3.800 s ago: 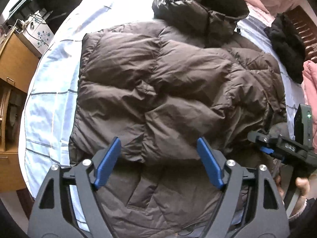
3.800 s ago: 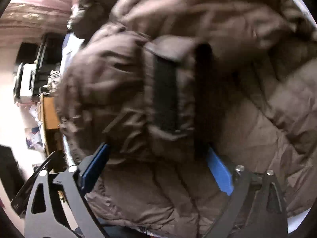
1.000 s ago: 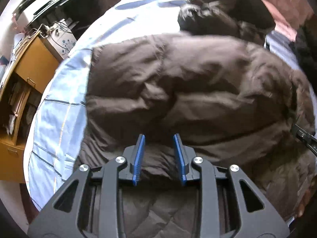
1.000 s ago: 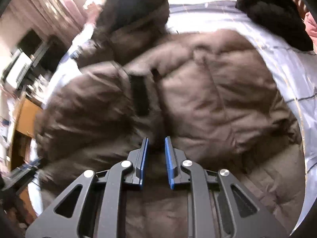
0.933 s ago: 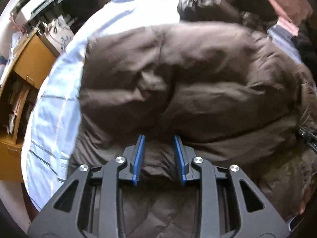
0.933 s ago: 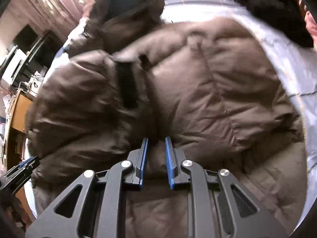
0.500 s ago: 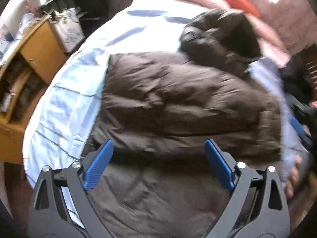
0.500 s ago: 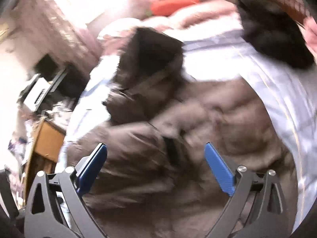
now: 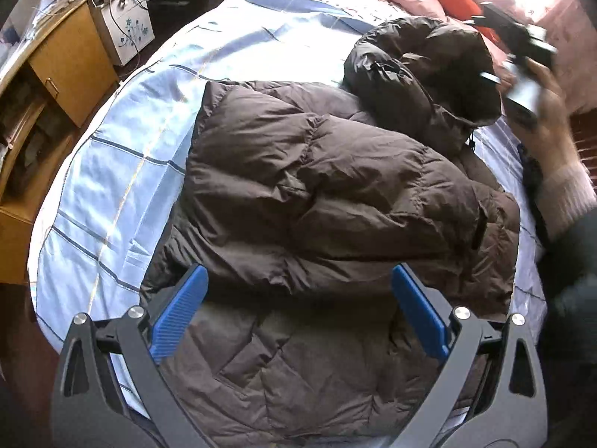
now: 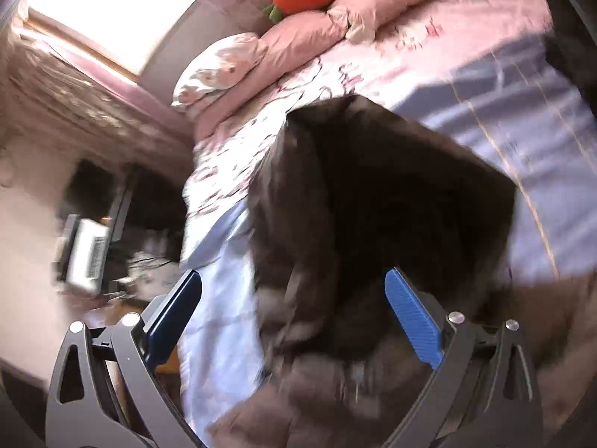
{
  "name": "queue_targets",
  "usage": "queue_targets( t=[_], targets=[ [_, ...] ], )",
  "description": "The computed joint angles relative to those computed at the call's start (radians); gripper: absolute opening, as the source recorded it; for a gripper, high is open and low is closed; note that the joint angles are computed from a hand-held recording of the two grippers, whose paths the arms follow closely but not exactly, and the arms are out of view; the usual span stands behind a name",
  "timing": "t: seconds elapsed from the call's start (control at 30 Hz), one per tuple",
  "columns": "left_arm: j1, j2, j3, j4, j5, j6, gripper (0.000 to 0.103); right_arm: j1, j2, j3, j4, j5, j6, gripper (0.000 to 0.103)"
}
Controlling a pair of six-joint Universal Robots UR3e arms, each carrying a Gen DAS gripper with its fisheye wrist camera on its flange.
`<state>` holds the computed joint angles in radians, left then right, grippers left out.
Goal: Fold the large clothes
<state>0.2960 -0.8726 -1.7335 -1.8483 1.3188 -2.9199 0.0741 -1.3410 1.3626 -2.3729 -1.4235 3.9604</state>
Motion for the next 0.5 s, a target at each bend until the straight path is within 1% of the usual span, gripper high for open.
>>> queue_targets(
  t=[0.03,0.07,0.1,0.13,0.17,0.2,0.23,0.27,0.3,0.37,0.4,0.5],
  targets=[
    [-0.015,-0.005,-0.004,0.031,0.021,-0.007,0.100,0.005,0.053,-0.048,0.003,-0.028,0.005,0.099],
    [-0.027,-0.009,-0.008,0.056,0.038,-0.013,0.100,0.009,0.099,-0.063,-0.036,-0.052,0.029,0.099],
    [-0.040,-0.014,-0.013,0.085,0.060,-0.022,0.100,0.011,0.103,-0.036,-0.078,-0.065,0.059,0.098],
    [-0.042,-0.017,-0.013,0.102,0.073,-0.024,0.100,0.008,0.105,0.007,-0.152,-0.058,0.078,0.085],
    [-0.027,-0.018,-0.012,0.107,0.076,-0.015,0.100,0.008,0.126,0.015,-0.201,-0.036,0.051,0.030],
    [-0.005,-0.016,-0.013,0.103,0.072,-0.002,0.100,0.007,0.132,0.007,-0.182,-0.022,0.015,0.006],
    [0.010,-0.019,-0.009,0.098,0.069,0.006,0.100,0.017,0.118,0.019,-0.174,-0.032,-0.002,0.007],
    [0.032,-0.018,-0.012,0.094,0.069,0.015,0.100,0.021,0.100,0.048,-0.211,-0.022,-0.007,0.007],
    [0.051,-0.018,-0.015,0.093,0.070,0.023,0.100,0.019,0.056,0.110,-0.285,0.014,-0.004,0.006],
    [0.088,-0.016,-0.018,0.083,0.067,0.035,0.100,0.017,-0.049,0.203,-0.362,0.060,-0.008,0.006],
    [0.102,-0.015,-0.016,0.075,0.062,0.042,0.100,0.021,-0.098,0.229,-0.372,0.076,-0.020,0.005],
    [0.127,-0.009,-0.010,0.072,0.053,0.047,0.100,0.061,-0.347,0.340,-0.324,0.140,-0.070,0.005]
  ],
)
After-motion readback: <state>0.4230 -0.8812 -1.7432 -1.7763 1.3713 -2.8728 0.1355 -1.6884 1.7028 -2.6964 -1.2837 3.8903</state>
